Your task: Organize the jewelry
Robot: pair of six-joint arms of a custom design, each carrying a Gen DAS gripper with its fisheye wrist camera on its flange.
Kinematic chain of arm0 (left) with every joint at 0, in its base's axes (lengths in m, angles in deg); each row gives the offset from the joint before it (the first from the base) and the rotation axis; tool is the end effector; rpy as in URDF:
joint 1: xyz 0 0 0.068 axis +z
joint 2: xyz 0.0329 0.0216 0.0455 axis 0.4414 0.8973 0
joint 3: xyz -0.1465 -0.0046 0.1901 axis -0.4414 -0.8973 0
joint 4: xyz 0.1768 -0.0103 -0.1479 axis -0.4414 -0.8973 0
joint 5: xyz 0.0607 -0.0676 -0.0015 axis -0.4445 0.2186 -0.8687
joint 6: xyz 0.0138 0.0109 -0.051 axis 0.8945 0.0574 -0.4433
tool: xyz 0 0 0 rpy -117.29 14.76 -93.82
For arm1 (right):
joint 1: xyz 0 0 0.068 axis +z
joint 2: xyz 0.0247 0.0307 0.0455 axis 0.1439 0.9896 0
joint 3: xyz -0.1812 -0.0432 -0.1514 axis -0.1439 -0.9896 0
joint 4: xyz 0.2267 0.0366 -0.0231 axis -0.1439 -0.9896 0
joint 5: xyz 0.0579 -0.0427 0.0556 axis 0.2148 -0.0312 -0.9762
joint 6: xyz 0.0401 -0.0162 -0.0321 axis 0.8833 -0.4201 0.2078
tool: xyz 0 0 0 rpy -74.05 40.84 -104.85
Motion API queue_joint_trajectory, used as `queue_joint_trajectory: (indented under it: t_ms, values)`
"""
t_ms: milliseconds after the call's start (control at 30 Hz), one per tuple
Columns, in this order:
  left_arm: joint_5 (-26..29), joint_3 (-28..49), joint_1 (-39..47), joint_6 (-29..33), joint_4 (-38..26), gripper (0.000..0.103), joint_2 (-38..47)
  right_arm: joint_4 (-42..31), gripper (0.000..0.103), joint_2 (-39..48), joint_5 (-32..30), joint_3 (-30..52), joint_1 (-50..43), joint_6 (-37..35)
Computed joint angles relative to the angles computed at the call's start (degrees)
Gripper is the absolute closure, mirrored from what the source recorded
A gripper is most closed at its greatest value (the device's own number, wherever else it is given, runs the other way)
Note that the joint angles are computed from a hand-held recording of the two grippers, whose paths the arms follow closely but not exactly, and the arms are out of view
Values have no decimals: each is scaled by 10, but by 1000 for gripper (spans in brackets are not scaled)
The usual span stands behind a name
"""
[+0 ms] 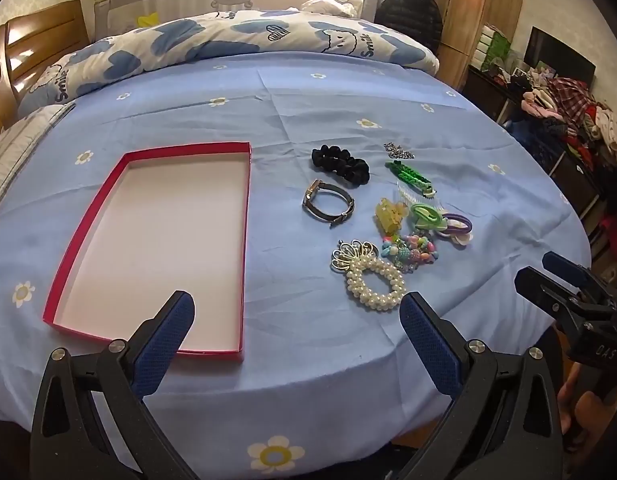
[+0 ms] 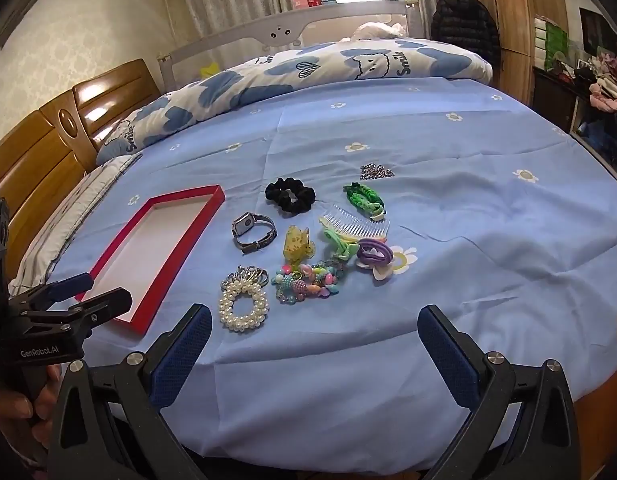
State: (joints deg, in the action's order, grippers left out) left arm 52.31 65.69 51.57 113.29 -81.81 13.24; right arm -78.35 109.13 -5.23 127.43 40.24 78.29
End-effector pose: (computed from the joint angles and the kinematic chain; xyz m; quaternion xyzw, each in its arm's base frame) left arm 0.1952 0.0755 0.2765 0.0608 0.9394 -0.0825 0.3272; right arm 0.1925 0.1118 0.2933 -0.0072 0.9280 0.0944 0.3603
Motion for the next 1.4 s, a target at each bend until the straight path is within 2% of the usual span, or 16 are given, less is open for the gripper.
queue_joint_trajectory:
  t_ms: [200, 333, 600, 633, 1400]
  values:
    - [7, 11, 17, 19, -10, 0, 0, -2, 0, 2, 0, 3, 2, 2]
    - [-11, 4, -9, -1, 1, 0, -12, -1, 0, 2, 1, 4, 4, 3]
    - [-12, 24, -8, 2, -5, 0, -2, 6, 0, -2, -2, 0, 1, 1]
    - [-19, -5, -20, -8, 12, 0, -19, 5, 0, -3, -2, 1, 1, 1]
    - [-20, -15, -22, -11, 21, 0, -23, 5, 0, -1, 1, 10, 7, 4]
